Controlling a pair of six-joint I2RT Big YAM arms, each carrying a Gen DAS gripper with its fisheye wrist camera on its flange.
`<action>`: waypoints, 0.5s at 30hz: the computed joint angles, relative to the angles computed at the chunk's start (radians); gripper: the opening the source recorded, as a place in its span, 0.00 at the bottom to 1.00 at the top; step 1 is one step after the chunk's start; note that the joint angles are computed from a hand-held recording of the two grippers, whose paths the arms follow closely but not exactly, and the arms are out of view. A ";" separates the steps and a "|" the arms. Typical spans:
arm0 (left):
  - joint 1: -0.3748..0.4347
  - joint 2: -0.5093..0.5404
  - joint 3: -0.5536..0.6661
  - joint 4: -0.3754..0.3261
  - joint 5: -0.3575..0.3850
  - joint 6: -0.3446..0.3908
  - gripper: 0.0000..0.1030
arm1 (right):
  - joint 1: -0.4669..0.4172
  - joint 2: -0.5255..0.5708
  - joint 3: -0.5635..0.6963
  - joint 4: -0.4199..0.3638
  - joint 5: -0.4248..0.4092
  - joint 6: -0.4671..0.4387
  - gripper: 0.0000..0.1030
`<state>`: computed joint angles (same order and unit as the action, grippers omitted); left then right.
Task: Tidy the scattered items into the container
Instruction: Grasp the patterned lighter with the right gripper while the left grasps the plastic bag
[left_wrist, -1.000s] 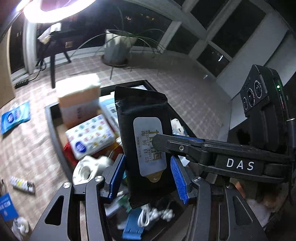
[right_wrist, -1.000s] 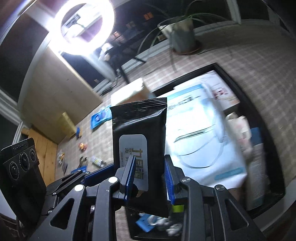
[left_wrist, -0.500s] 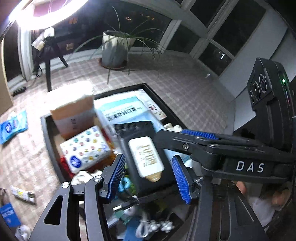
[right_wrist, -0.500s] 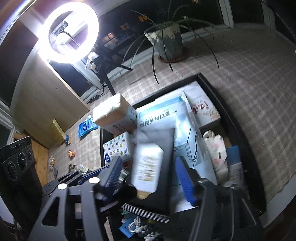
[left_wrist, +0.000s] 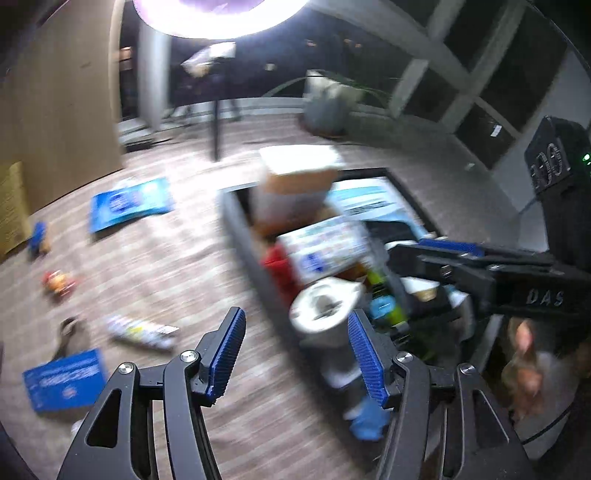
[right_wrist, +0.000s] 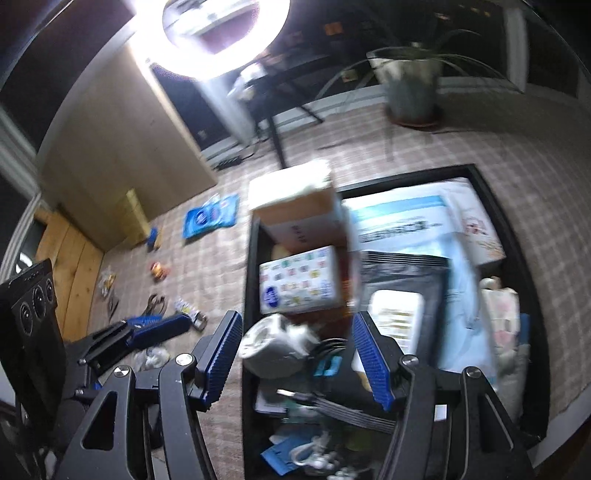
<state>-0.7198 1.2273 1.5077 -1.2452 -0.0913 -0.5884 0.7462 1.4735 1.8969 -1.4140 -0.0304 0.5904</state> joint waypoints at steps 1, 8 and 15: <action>0.010 -0.021 -0.018 -0.015 -0.009 0.002 0.61 | 0.011 0.016 0.017 -0.005 -0.001 -0.013 0.57; 0.104 -0.191 -0.180 -0.146 -0.075 0.036 0.62 | 0.091 0.176 0.188 -0.072 0.001 -0.136 0.57; 0.225 -0.298 -0.321 -0.228 -0.038 0.088 0.62 | 0.155 0.364 0.381 -0.164 0.013 -0.288 0.63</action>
<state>-0.4949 0.9290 1.1868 -1.4731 -0.1297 -0.5007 0.9013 1.8375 2.2778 -1.5780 -0.0178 0.3020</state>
